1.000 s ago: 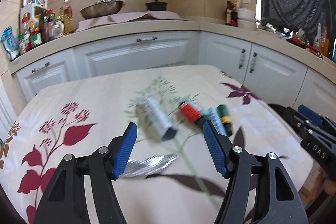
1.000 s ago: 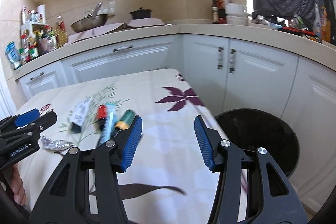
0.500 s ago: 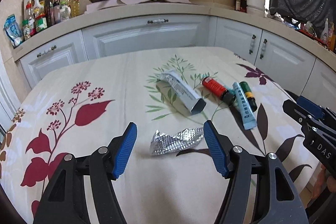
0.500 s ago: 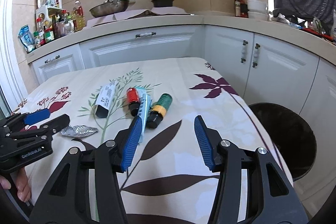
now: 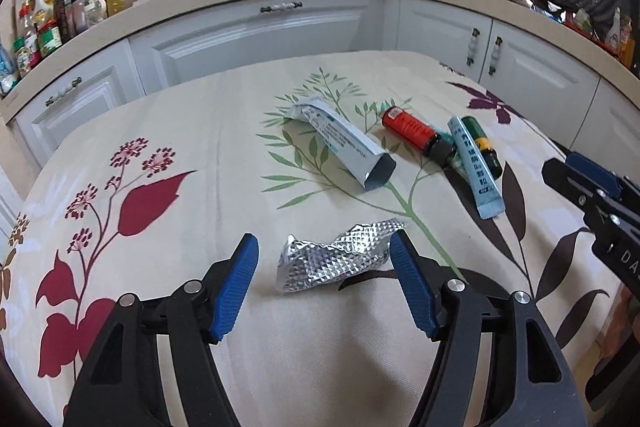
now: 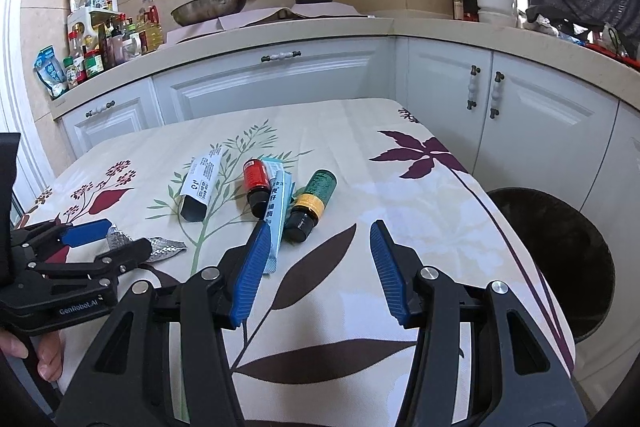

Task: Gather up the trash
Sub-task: 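Close the left tool on the crumpled silver foil wrapper, then lift the silver foil wrapper off the table with the left tool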

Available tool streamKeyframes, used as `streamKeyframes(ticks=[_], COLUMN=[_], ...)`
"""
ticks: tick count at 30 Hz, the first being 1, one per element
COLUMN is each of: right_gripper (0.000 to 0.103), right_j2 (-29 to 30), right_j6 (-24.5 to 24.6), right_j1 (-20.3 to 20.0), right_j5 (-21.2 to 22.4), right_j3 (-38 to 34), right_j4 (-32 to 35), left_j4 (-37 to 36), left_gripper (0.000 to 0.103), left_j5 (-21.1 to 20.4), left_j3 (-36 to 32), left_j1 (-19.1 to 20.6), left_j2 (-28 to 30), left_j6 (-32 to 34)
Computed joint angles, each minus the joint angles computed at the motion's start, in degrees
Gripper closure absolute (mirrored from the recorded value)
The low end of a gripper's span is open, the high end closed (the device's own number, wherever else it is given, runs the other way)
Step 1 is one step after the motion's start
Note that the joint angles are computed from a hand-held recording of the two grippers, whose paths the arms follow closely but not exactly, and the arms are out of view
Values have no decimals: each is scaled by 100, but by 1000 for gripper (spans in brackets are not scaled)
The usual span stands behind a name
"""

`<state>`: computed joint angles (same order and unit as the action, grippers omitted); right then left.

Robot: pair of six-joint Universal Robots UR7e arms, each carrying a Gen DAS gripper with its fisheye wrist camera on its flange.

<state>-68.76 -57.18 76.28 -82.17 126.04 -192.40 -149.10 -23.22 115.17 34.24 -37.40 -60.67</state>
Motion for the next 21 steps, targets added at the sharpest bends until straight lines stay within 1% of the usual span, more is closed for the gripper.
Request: streamKeyframes(ticks=[2,5,9,12,13,14,15,16,17,21], right_gripper=[53,53,53,53,53,53,53,53,53,53], right_j2=[16,45,86,102,109,118,134,141,144,171], right_j6=[-1,15,27,20,17,14,15,15,12,-6], right_j1=[12,37,62,69,73,80,91,96,99,125], right_j5=[-13,-36,-64,-72,-76,-85,-100,-109,-114,-141], right_j3=[-24,-42,-75,-78,-78,-81,-82,-83,-85,-79], right_j4=[27,33,57,63,62,62,52,54,63,59], left_j4=[-184,-275,-300,-325,-341,-346,-335,-293,-267,-326], left_gripper=[37,37,47,49,52,57,70,74,74,87], left_j5=[-108,-170,-242,-253,-251,-256,-303,-344,-302,-315], left_j3=[11,3,-19,-20,-13,-15,-18,-29,-21,12], left_j1=[29,34,31,25,25,29,44,62,49,19], left_j2=[12,31,55,67,60,58,51,47,52,54], left_j6=[193,369,559,626,643,656,677,675,666,748])
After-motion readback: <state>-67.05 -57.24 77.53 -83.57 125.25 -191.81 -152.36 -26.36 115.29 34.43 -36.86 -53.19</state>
